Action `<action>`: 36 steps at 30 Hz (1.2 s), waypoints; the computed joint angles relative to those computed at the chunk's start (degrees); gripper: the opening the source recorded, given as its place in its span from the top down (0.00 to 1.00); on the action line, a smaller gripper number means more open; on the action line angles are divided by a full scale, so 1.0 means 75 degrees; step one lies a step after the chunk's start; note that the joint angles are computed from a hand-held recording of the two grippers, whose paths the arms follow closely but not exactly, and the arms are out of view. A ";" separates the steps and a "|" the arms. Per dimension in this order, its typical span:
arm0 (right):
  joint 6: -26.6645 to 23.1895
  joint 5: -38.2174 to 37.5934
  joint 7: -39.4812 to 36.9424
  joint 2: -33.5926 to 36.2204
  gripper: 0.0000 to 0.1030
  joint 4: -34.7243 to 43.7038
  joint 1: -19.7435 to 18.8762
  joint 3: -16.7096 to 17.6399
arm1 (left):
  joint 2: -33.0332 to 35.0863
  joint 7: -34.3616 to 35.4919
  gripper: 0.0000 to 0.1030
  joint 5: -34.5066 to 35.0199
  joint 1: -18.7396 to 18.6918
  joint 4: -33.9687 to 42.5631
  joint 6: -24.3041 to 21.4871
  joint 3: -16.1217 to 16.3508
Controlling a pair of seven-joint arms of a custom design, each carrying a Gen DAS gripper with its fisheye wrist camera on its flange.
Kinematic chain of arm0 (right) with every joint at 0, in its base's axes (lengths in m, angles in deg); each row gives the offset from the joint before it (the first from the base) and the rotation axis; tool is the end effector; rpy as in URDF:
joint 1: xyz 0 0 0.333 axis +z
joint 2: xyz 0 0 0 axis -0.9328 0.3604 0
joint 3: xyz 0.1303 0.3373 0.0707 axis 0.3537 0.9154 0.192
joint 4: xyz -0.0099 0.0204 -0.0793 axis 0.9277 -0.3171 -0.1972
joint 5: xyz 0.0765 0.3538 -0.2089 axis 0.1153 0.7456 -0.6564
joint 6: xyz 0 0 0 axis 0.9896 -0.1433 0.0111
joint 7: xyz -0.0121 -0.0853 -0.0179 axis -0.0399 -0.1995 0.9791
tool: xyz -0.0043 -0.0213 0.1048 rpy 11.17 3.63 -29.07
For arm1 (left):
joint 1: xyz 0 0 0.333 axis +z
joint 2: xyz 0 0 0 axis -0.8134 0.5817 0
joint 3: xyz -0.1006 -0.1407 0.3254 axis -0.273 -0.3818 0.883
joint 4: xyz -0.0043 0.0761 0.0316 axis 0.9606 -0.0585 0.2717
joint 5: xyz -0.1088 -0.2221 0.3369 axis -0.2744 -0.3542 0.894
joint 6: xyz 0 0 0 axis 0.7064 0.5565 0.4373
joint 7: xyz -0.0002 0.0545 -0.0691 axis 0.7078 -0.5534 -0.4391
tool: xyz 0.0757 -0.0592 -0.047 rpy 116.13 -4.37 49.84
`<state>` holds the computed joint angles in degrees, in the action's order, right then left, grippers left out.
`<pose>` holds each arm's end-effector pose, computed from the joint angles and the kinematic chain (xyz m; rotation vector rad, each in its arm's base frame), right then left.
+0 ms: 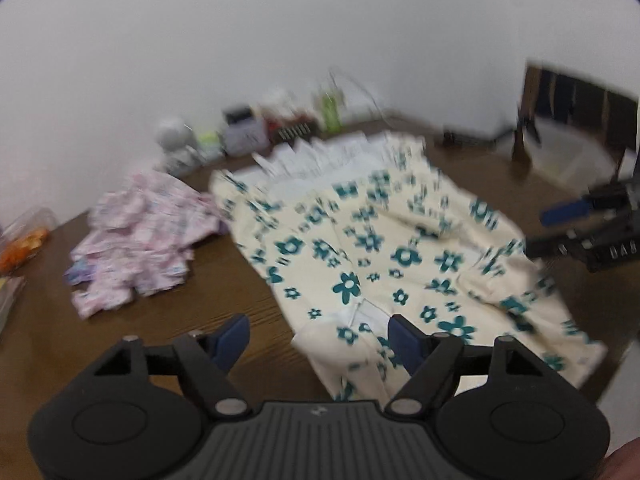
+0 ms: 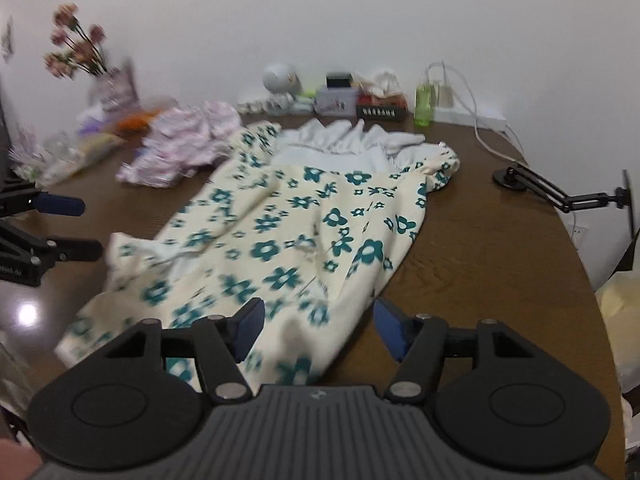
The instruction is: Fold clothes
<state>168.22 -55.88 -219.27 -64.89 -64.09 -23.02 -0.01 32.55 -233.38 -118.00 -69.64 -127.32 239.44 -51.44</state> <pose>0.3612 0.5150 0.3670 -1.5169 1.8743 -0.8039 0.5174 -0.2283 0.4013 -0.7019 2.4754 -0.9265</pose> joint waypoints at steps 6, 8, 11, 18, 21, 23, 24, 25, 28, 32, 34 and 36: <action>0.0654 0.0591 -0.0239 0.0358 0.58 0.0201 -0.0334 -0.0226 | 0.1059 -0.3597 0.42 0.4339 -0.1039 0.0301 0.0690 0.0767; 0.0916 0.0508 -0.0058 0.0283 0.83 0.0004 -0.0350 -0.0263 | 0.1157 -0.3854 0.61 0.4793 -0.0999 0.0360 0.0560 0.0758; 0.1050 0.0239 0.0437 0.0075 0.97 -0.0328 -0.0337 -0.0304 | 0.1190 -0.3780 0.97 0.5099 -0.0628 0.0393 0.0440 0.0438; 0.1016 -0.0183 0.1551 -0.0537 0.99 -0.1184 -0.0606 -0.0195 | 0.1244 -0.3727 0.98 0.5006 0.0461 0.0398 0.0842 -0.0323; 0.1502 -0.0619 0.2328 -0.0622 0.87 -0.1428 -0.0786 -0.0186 | 0.1214 -0.3551 0.87 0.4511 0.1000 0.0484 0.0623 -0.0744; 0.1189 -0.0856 0.2874 -0.0767 0.69 -0.1543 -0.0724 -0.0096 | 0.1102 -0.3424 0.64 0.3926 0.1215 0.0506 0.0412 -0.0907; 0.0939 -0.0944 0.3070 -0.0862 0.68 -0.1596 -0.0667 -0.0023 | 0.0999 -0.2803 0.48 0.3060 0.1536 0.0506 0.0373 -0.1255; 0.0642 -0.1004 0.3170 -0.0970 0.68 -0.1635 -0.0592 0.0072 | 0.0883 -0.2016 0.47 0.2022 0.1901 0.0526 0.0289 -0.1631; 0.0391 -0.1424 0.3176 -0.1213 0.64 -0.1643 -0.0468 0.0310 | 0.0213 -0.0617 0.48 0.0417 0.2430 0.0384 -0.1568 -0.1692; 0.0631 -0.0830 0.1622 -0.0686 0.54 -0.0887 -0.0441 0.0405 | -0.0019 -0.0263 0.48 0.1089 0.2040 0.0170 -0.2424 -0.1415; 0.0576 -0.0345 0.0996 -0.0365 0.54 -0.0540 -0.0373 0.0360 | 0.0191 -0.0732 0.48 0.1930 0.1616 0.0159 -0.1868 -0.1306; 0.0709 -0.0173 0.1093 -0.0183 0.58 -0.0463 -0.0315 0.0248 | 0.0418 -0.1432 0.49 0.2909 0.1173 0.0142 -0.1369 -0.1080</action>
<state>173.53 -57.17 -211.07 -66.26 -67.57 -25.38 1.85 35.69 -244.12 -96.18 -60.84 -126.26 229.17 -59.54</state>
